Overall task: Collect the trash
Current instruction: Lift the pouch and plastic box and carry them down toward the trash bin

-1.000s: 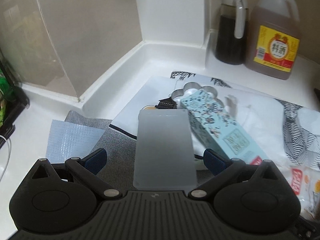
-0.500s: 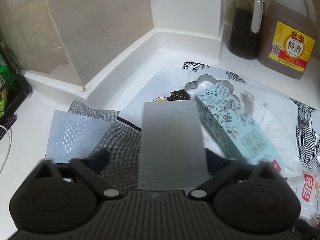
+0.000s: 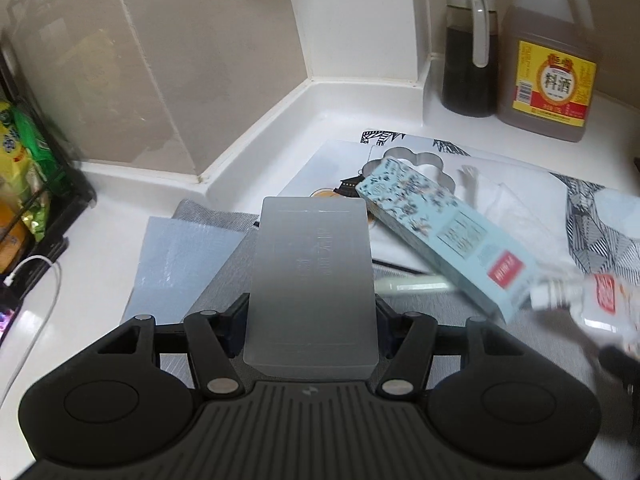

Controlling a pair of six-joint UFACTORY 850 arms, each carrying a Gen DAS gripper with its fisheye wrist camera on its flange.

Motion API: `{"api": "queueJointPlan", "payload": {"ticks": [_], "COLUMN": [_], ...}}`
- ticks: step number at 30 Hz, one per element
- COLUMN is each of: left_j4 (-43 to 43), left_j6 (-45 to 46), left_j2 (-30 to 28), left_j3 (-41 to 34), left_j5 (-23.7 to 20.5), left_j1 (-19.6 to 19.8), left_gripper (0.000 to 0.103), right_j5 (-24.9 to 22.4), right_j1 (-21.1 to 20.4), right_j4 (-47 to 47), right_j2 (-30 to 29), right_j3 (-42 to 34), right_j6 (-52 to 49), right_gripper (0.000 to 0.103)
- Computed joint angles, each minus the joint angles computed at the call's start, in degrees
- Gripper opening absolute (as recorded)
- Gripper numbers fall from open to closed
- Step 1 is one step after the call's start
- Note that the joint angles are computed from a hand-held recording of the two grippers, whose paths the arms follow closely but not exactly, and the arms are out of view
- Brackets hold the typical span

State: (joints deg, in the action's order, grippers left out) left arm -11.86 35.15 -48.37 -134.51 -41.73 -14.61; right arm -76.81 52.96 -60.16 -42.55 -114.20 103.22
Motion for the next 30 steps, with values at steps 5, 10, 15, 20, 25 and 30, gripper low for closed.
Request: {"api": "queueJointPlan", "payload": {"ticks": [5,10,15,20,25,30], "left_j4": [-1.9,-7.6,-14.6,-20.3,-26.9,-32.5], "left_j6": [3.8,9.5,15.3,21.3,28.8,34.5], "left_j2": [10.2,17.5,23.8,30.0,34.9,39.5], "left_j3": [16.0,26.2,34.0,41.6,47.4,53.3], "left_j5": [8.0,11.9,12.1,12.5,11.3,10.1], "left_j1": [0.9,3.0,6.7,10.8,15.1,18.8], "left_gripper": [0.066,0.066,0.066,0.066,0.066,0.066], "right_j5": [6.9,11.0,15.4,9.7,-3.0,-16.0], "right_j1": [0.2,0.4,0.6,2.1,5.2,7.6], "right_j4": [-2.1,-3.9,-6.9,-6.0,-4.3,-3.1], "right_j2": [3.0,4.5,6.6,4.1,-2.1,-9.2], "right_j3": [4.4,6.7,10.0,6.5,-3.2,-16.2], "right_j6": [3.2,5.8,8.9,10.6,8.3,4.1], "right_gripper": [0.071,0.069,0.068,0.066,0.065,0.065]}}
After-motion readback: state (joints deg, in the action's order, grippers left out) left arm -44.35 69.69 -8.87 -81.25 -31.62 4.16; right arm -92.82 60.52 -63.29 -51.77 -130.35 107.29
